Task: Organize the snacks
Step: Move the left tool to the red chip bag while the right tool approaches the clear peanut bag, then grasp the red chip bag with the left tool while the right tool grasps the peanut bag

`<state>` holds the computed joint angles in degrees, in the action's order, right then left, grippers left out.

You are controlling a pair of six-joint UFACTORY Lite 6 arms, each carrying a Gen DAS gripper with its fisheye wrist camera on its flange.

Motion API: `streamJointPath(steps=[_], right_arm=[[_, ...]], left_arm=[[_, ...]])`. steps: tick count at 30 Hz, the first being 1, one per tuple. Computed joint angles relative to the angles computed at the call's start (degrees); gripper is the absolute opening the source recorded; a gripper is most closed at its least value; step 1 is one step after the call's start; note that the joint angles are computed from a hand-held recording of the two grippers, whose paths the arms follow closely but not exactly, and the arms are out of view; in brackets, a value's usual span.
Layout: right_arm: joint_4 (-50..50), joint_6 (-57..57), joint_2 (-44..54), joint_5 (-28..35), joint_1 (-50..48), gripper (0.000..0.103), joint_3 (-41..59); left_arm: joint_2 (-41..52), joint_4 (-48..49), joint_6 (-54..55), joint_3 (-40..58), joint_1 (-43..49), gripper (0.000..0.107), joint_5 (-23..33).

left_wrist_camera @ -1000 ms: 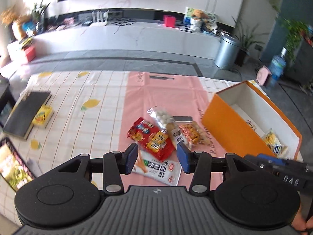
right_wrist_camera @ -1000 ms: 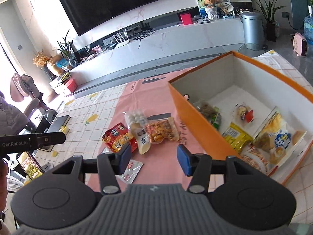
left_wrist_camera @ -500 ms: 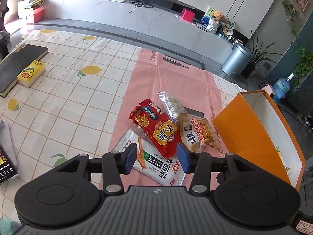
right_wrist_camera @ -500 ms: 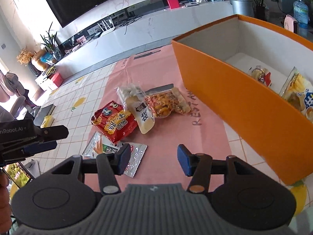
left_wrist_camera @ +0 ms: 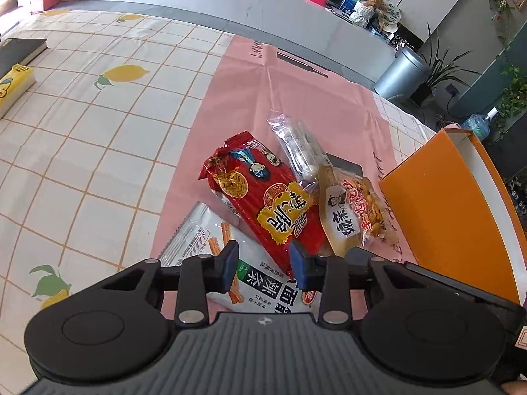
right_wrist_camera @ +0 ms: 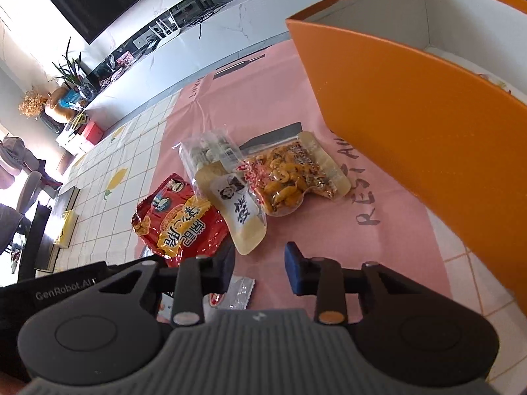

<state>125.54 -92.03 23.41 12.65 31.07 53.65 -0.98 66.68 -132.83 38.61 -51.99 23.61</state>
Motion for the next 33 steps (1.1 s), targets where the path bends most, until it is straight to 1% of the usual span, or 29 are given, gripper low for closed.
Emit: streamJointPath(steps=[4, 6, 8, 9, 11, 13, 16, 18, 20, 22, 25, 27, 29, 32, 33], right_arm=[[1.95, -0.71, 3.99, 3.56, -0.85, 0.033, 2.24], [4.55, -3.26, 4.94, 5.22, -1.30, 0.033, 2.38], [5.69, -4.64, 5.10, 5.94, -1.62, 0.023, 2.25], [4.99, -4.04, 5.12, 5.76, -1.77, 0.014, 2.38], [3.80, -3.09, 4.84, 5.96, -2.31, 0.011, 2.16], [3.44, -2.91, 4.08, 5.78, -2.61, 0.001, 1.50], [3.02, -3.24, 1.98, 5.56, -3.03, 0.000, -0.41], [-0.14, -1.41, -0.70, 5.36, -3.66, 0.000, -2.63], [-4.35, 1.78, -3.60, 5.19, -3.85, 0.000, -5.01], [-12.10, 7.83, -6.89, 4.36, -3.77, 0.000, -7.67], [-20.40, 14.35, -12.31, 4.39, -4.21, 0.000, -13.37], [-23.45, 16.92, -15.30, 4.74, -4.80, 0.000, -17.10], [-30.01, 23.12, -18.48, 3.62, -4.86, 0.000, -19.94], [-39.42, 32.41, -23.62, 1.09, -4.61, 0.000, -23.42], [-43.06, 36.03, -24.90, 0.34, -4.40, 0.003, -24.06]], left_arm=[[2.37, 8.09, -9.40, 0.15, 0.03, 0.042, -0.50], [3.55, 10.18, -11.36, 0.89, -0.46, 0.042, 0.02], [4.79, 9.49, -10.40, 2.14, -1.22, 0.036, 1.01], [5.66, 7.48, -8.26, 3.27, -1.81, 0.031, 2.06], [6.19, 6.37, -7.06, 4.06, -2.77, 0.026, 3.41], [5.90, 5.72, -7.14, 4.03, -3.06, 0.019, 3.59], [4.19, 3.88, -5.44, 3.54, -3.55, 0.014, 3.60], [1.46, 1.75, -3.39, 2.62, -4.37, 0.011, 3.53], [-1.66, -2.38, 0.46, 1.60, -5.32, 0.008, 3.35], [-4.72, -10.93, 8.78, 1.01, -6.01, 0.007, 3.01], [-8.67, -23.82, 20.85, 0.07, -7.24, 0.006, 4.05], [-9.85, -29.48, 25.99, 0.08, -8.55, 0.006, 5.90], [-9.60, -34.19, 30.41, 1.18, -9.72, 0.006, 8.93], [-8.54, -38.39, 32.76, 2.39, -10.94, 0.010, 12.92], [-7.94, -39.83, 33.24, 2.79, -11.01, 0.013, 14.49]])
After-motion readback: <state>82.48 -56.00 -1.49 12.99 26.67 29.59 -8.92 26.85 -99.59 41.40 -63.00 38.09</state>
